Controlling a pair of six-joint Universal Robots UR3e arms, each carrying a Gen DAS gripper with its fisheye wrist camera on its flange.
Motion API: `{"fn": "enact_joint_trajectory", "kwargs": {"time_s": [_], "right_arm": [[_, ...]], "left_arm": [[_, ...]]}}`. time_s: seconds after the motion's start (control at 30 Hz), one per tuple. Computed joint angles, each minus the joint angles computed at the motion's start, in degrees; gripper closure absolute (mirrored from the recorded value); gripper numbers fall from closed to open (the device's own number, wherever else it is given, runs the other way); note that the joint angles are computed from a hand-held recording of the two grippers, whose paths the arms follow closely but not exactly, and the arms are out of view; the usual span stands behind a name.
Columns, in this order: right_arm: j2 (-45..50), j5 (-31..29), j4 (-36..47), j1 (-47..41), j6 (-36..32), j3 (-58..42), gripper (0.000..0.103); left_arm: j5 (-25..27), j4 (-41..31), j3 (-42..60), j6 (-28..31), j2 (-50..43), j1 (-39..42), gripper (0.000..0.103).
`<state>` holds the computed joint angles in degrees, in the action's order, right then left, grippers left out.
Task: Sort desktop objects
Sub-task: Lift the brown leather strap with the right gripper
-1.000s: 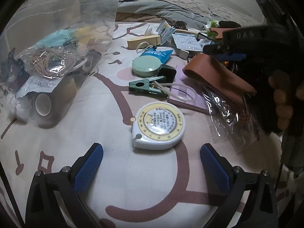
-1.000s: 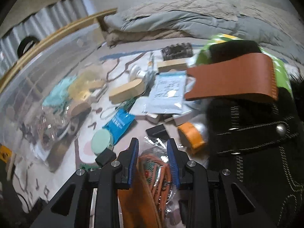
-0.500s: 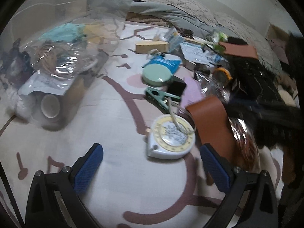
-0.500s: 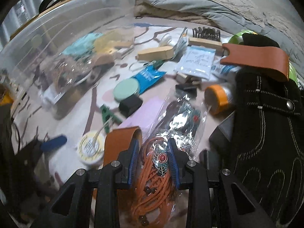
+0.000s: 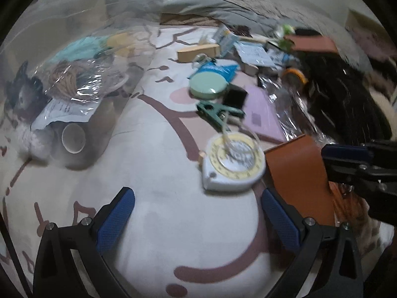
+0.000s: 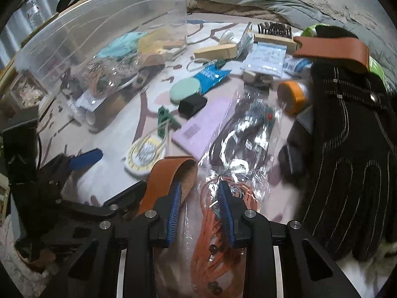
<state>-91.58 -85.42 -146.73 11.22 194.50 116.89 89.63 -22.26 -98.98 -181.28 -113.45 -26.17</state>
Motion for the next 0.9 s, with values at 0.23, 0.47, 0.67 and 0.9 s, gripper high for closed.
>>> {"fn": "enact_joint_trajectory", "kwargs": {"time_s": [0.23,0.47,0.67,0.9], "right_arm": [[-2.72,0.44,1.77,2.61,1.96,1.21,0.072],[-6.74,5.08,1.90,0.90,4.05,4.46,0.072],[-4.56,6.24,3.55,-0.40,4.70,4.10,0.072],[-12.04,0.71,3.87,-5.61,11.94,9.40,0.072]], "left_arm": [[-5.74,-2.48,-3.87,-0.07,4.93,2.56,0.000],[-7.68,-2.33,-3.34,-3.10,4.64,3.98,0.000],[-6.56,-1.49,-1.23,-2.86,2.26,3.41,0.000],[-9.57,-0.77,0.87,-2.43,0.34,4.17,0.003]]}}
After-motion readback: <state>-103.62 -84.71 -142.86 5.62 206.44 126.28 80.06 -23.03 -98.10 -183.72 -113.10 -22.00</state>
